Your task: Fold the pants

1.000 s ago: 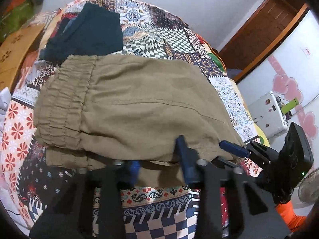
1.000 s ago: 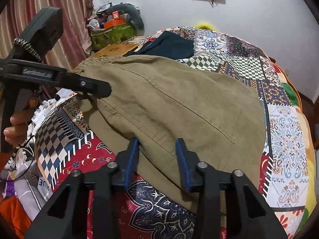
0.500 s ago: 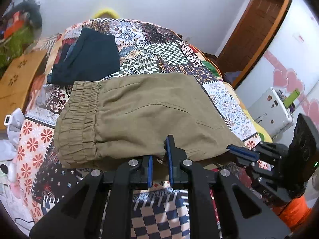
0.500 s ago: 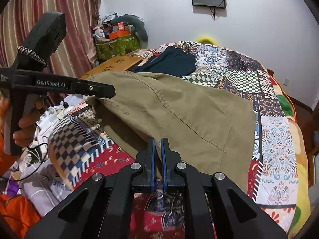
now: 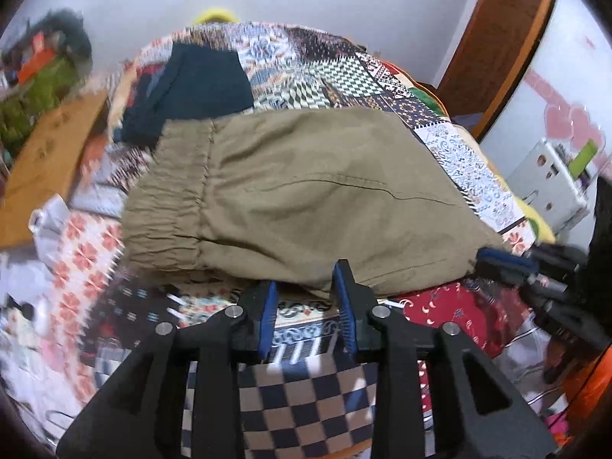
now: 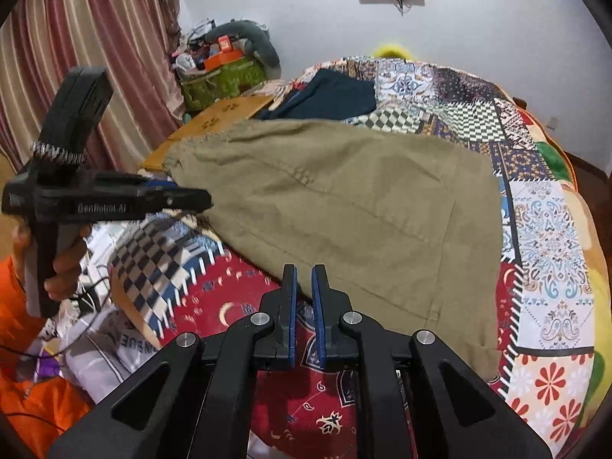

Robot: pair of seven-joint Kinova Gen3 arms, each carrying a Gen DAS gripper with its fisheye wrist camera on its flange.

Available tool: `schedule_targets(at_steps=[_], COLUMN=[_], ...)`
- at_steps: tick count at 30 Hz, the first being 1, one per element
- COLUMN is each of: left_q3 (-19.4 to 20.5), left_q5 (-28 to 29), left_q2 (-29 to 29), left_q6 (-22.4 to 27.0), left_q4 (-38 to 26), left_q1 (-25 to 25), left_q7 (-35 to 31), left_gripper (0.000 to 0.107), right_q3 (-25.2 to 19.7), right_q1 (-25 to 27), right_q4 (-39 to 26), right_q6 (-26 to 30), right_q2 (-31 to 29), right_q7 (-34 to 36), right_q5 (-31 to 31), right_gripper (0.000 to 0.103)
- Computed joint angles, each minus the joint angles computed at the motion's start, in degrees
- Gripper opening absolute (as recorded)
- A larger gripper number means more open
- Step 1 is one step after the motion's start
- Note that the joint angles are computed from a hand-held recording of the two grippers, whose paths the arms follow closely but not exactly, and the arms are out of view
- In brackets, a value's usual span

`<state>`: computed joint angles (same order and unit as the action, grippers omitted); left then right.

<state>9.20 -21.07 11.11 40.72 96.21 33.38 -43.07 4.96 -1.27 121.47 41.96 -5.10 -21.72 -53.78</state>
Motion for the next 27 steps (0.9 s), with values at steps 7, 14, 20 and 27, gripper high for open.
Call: schedule_targets(at_steps=[7,14,20,27], left_q3=[0.1,0.2,-0.3,-3.7], left_q5=[-6.8,-12.8,-9.4,-9.5], left_q2=[-2.3,-2.4,0.7,5.4], left_q6=[2.8,3.3,2.2,4.7], left_q4=[-1.2,-3.8,-5.7,-6.1], left_q1=[1.7,1.2,-1.3,-0.6], left_q7=[2.6,5.2,0.7,0.2], left_gripper=[0.03,0.035,0.045,0.052], right_q3=[0.8,-0.7,-2.7,-4.6], right_q1=[0.6,0.6,0.8,1.2], right_q4=[-0.8,-3.4,-4.7,-5.4], right_q6=[0.7,0.5,0.2,-1.6], right_q2=[0.0,2.8,5.3,8.8], right_q7=[1.2,0.6,-0.2,-5.0], right_q5=[-5.5,-7.8,-8.4,-4.2], right_gripper=[0.018,0.027,0.042,0.046])
